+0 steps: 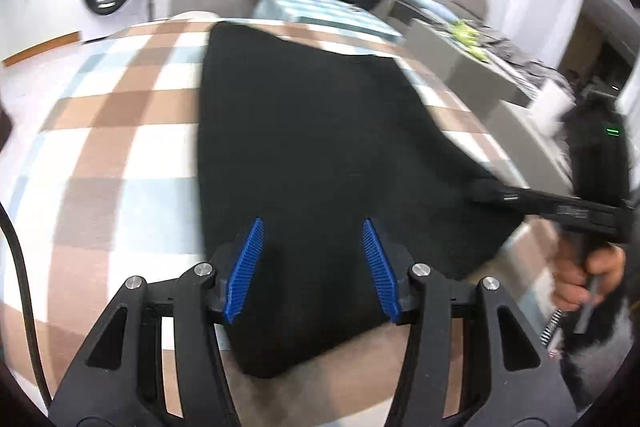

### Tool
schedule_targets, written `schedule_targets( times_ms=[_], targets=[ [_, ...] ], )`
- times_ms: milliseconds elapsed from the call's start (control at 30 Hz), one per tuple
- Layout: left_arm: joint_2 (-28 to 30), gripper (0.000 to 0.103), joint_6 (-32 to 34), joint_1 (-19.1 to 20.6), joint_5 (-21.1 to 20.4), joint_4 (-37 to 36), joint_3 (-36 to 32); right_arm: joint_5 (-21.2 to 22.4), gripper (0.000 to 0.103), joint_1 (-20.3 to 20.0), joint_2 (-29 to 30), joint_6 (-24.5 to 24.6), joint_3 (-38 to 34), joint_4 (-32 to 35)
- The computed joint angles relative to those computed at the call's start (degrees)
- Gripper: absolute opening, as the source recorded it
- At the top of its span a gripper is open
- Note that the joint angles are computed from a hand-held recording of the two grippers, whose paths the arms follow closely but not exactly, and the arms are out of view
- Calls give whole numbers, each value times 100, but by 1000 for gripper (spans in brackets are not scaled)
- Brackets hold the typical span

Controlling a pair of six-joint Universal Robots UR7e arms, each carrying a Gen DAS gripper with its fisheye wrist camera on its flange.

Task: Fold small clothes

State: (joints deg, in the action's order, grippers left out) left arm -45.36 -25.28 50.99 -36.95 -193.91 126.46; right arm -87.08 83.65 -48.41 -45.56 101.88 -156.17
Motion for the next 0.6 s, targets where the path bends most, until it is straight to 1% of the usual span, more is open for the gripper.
schedule_targets(
  times_ms=[33, 67, 100, 133, 167, 200, 233, 267, 300, 367, 400, 433, 467, 533, 600],
  targets=[
    [-9, 48, -61, 19, 48, 71, -3, 120, 13, -7, -43, -73, 35, -2],
    [-40, 48, -106, 83, 103, 146, 26, 211, 13, -24, -112, -170, 155, -139],
    [-57, 48, -153, 109, 157, 197, 55, 89, 13, -9, -122, -195, 202, -241],
    [-98, 48, -219, 154, 229, 292, 103, -141, 13, 19, -61, -131, 163, -319],
    [-141, 48, -343, 187, 280, 457, 143, -423, 13, 24, 15, 25, 127, -403],
    [-181, 48, -446, 217, 292, 579, 186, -587, 13, 12, 65, 167, 85, -381],
    [-212, 48, -462, 255, 279, 545, 264, -522, 13, -41, 55, 272, 81, -317],
    [-326, 48, -520, 241, 269, 463, 489, -398, 13, -98, 16, 386, 93, -250],
    [-333, 48, -540, 244, 246, 449, 513, -349, 16, -125, -39, 443, 68, -110],
    [-353, 48, -574, 186, 222, 421, 581, -216, 19, -152, -108, 487, 100, -31],
    [-352, 48, -561, 170, 213, 444, 573, -136, 25, -159, -135, 486, 112, 7],
    [-354, 48, -589, 124, 211, 473, 589, -139, 27, -148, -118, 492, 60, 96],
    [-328, 48, -526, 101, 194, 463, 563, -119, 28, -141, -133, 479, 65, 105],
    [-306, 48, -468, -12, 234, 501, 542, -53, 36, -109, -125, 452, 55, -26],
    [-290, 48, -339, -83, 165, 464, 517, -88, 38, -25, -19, 590, -82, -156]
  ],
)
